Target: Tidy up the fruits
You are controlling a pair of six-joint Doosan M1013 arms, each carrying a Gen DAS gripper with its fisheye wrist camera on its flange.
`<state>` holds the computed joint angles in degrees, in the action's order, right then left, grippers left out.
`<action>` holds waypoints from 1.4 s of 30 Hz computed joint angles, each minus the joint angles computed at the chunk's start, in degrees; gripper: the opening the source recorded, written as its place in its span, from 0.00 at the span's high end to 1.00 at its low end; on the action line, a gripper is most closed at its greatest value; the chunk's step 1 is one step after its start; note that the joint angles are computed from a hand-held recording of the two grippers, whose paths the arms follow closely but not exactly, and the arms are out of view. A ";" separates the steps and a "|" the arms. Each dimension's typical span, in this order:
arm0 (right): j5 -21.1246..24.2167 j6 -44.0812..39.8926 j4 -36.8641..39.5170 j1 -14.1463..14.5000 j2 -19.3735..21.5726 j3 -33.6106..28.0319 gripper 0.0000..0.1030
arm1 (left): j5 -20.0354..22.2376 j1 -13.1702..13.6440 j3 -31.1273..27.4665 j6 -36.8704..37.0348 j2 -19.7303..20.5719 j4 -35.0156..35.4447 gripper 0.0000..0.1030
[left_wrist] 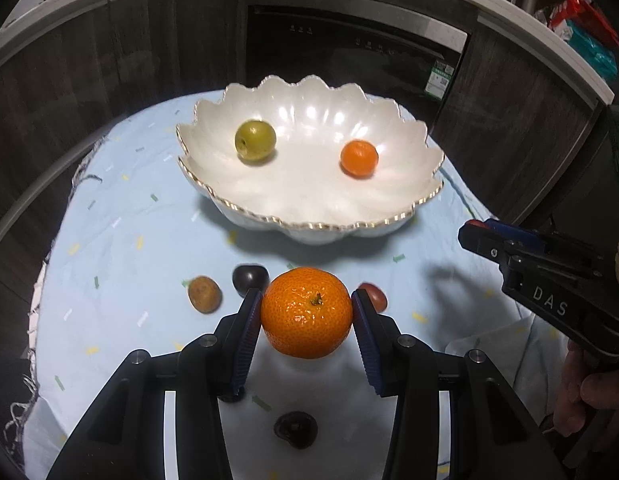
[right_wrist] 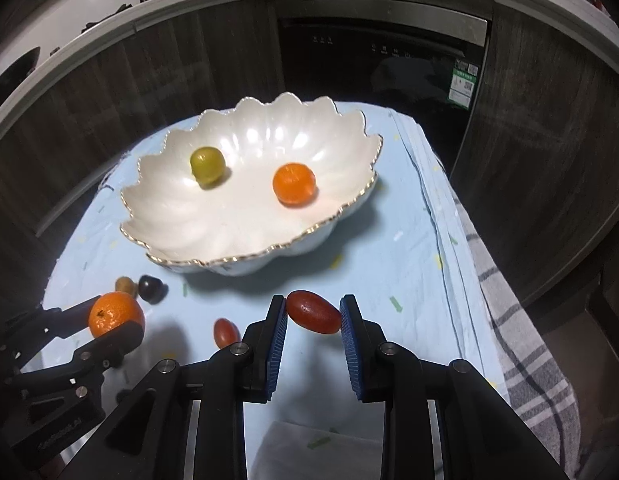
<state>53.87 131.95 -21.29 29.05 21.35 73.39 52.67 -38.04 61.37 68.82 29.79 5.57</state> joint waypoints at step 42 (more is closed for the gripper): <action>-1.21 -1.16 -2.88 -0.18 3.48 -8.72 0.72 | 2.45 3.17 -12.04 4.41 5.17 -0.13 0.56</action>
<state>52.66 130.79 -24.18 28.87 24.83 64.67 55.12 -34.87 49.33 73.23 34.96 5.44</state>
